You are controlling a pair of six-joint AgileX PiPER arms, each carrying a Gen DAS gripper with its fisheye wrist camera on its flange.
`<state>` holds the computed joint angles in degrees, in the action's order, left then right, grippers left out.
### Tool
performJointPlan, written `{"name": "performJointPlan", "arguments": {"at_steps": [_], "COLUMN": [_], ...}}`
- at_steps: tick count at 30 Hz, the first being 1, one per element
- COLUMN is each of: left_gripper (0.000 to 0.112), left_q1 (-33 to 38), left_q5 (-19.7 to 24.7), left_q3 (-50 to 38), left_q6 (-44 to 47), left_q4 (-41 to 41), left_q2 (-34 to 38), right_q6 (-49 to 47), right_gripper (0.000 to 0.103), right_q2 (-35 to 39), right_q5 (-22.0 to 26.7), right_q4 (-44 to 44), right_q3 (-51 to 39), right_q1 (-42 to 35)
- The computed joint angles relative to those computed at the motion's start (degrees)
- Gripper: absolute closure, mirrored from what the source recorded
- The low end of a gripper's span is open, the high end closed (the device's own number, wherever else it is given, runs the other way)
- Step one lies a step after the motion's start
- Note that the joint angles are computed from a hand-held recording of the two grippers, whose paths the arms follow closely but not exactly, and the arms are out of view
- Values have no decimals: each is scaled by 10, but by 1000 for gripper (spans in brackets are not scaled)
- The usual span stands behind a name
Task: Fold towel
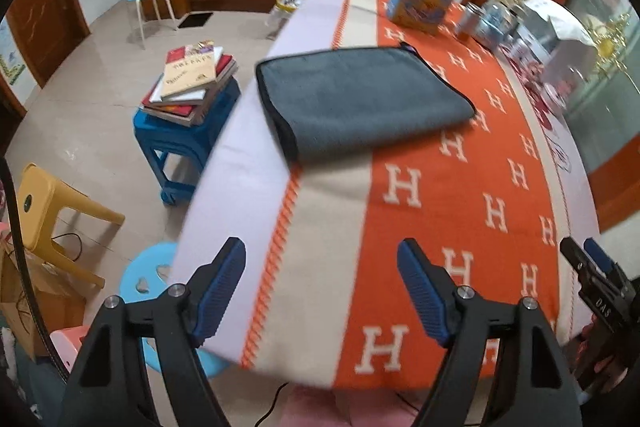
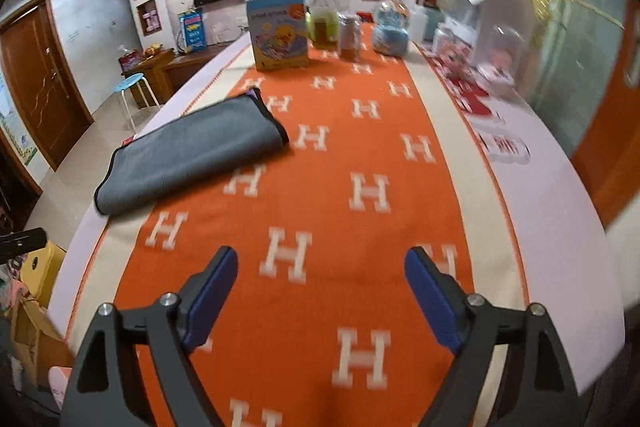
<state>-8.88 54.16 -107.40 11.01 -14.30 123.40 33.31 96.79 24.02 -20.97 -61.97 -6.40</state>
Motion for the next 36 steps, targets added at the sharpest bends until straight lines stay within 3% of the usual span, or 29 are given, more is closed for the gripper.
{"name": "performJointPlan", "arguments": {"at_steps": [4,7,11,15,25,31,36], "left_gripper": [27,25,21,16,10,10,10], "left_q1": [-11,-28,-78,-114,-182,-232,-247], "left_q5": [-8,-5,10,40,46,11,6], "left_q3": [60,91,110,105,121,152,165], "left_q6": [19,20,-8,-36,-108,-182,-196], "left_q4": [-6,1,64,75,105,187,191], "left_q2": [-39,-64,-95,-119,-204,-252,-272], "right_q6": [23,-20,-63,-96,-192,-223,-192], "right_gripper": [14,14,11,7,1,0,0], "right_q2": [-59,-99,-146,-193,-273,-302,-329], "right_q5": [25,33,56,97,243,328,354], "right_q4": [5,74,122,134,182,231,214], "right_q3": [58,96,121,124,72,37,32], "right_q1": [0,-14,-28,-36,-67,-109,-105]}}
